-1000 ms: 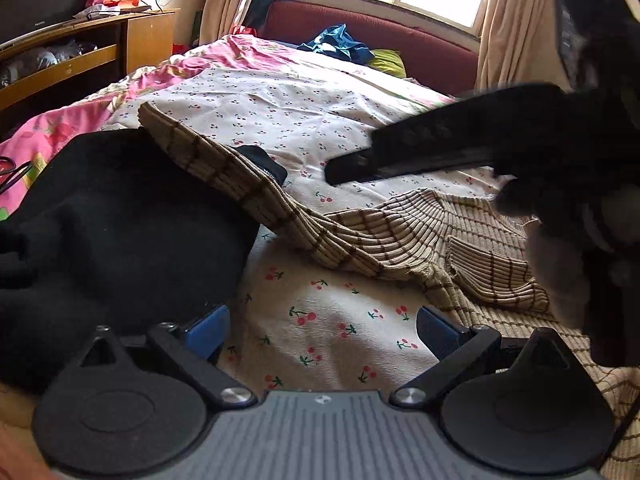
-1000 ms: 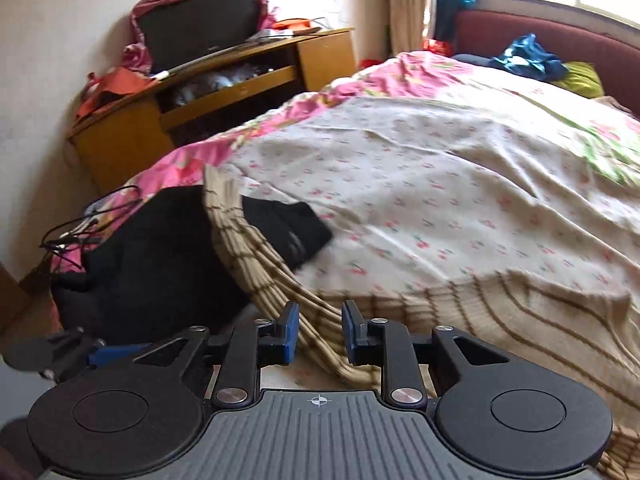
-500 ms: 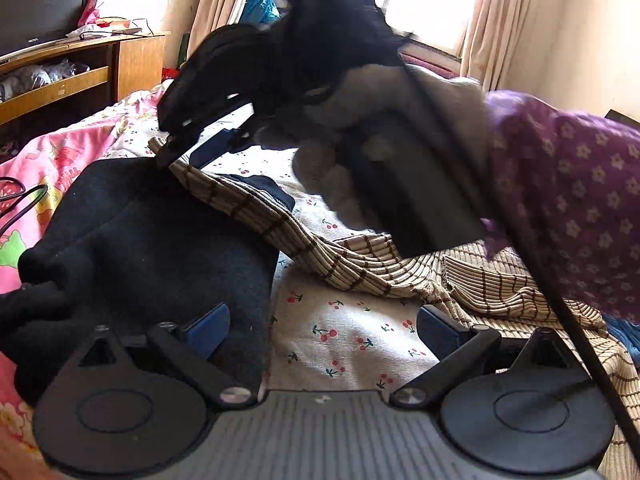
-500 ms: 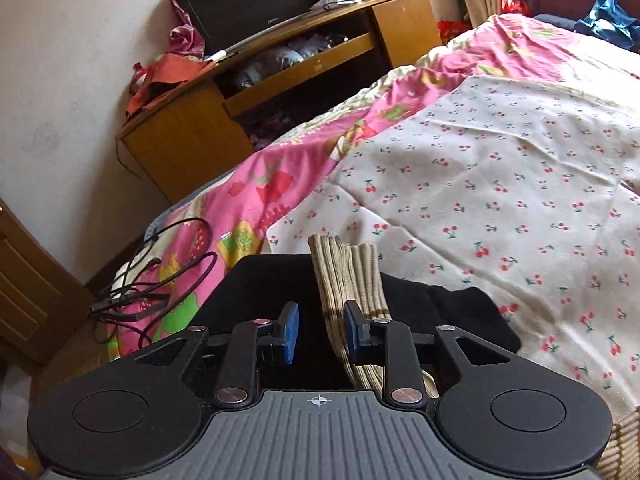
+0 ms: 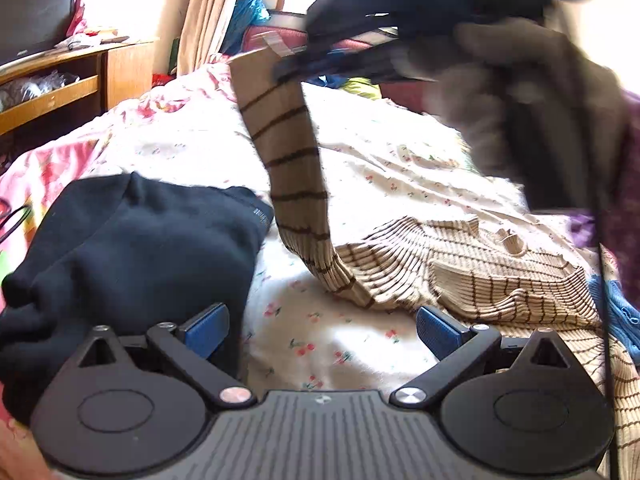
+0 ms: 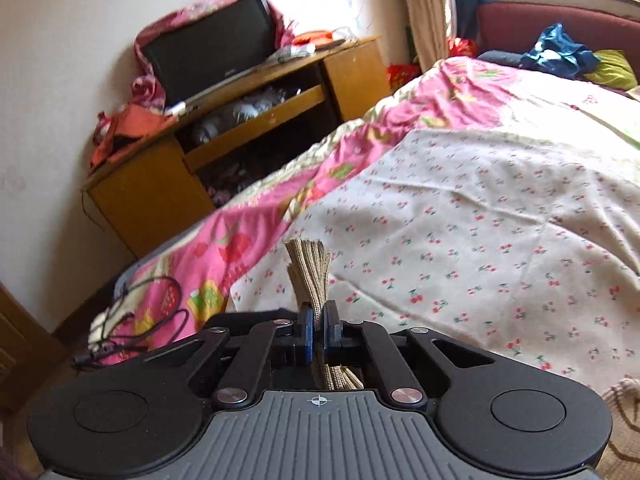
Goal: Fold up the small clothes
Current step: 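Carry the second sleeve across the sweater body and lower it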
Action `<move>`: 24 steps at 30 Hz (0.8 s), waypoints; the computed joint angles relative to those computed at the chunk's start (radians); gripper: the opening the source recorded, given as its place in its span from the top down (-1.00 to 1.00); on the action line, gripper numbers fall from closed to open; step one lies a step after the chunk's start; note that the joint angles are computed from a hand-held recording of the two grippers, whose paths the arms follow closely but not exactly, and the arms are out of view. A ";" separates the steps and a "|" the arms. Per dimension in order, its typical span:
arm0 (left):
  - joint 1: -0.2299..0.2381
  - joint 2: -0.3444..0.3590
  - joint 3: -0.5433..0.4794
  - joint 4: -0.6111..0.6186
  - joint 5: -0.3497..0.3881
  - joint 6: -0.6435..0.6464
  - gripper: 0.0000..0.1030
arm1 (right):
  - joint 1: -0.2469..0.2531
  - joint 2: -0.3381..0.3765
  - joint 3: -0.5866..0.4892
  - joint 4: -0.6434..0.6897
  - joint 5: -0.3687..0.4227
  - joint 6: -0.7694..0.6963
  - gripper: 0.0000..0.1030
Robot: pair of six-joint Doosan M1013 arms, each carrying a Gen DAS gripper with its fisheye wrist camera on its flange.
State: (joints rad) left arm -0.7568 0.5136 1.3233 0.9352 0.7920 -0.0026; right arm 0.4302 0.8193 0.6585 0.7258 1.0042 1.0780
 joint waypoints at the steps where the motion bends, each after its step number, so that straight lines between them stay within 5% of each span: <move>1: 0.000 0.009 -0.018 0.001 0.002 0.020 -1.00 | -0.019 -0.025 0.037 0.030 -0.032 0.001 0.93; 13: -0.002 0.246 -0.419 -0.191 0.011 0.517 -1.00 | -0.276 -0.253 0.476 0.310 -0.438 0.059 0.93; 16: -0.001 0.335 -0.561 -0.301 0.068 0.670 -1.00 | -0.318 -0.249 0.527 0.163 -0.465 0.224 0.93; 20: 0.001 0.440 -0.731 -0.424 0.196 0.830 -1.00 | -0.356 -0.215 0.565 -0.031 -0.402 0.469 0.92; 24: -0.004 0.477 -0.790 -0.442 0.280 0.879 -1.00 | -0.381 -0.214 0.622 0.044 -0.395 0.464 0.92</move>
State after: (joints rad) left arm -0.7612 0.9908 0.5332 0.4936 1.0719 0.8763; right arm 0.0489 0.6058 1.2803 0.7697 0.6096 1.5418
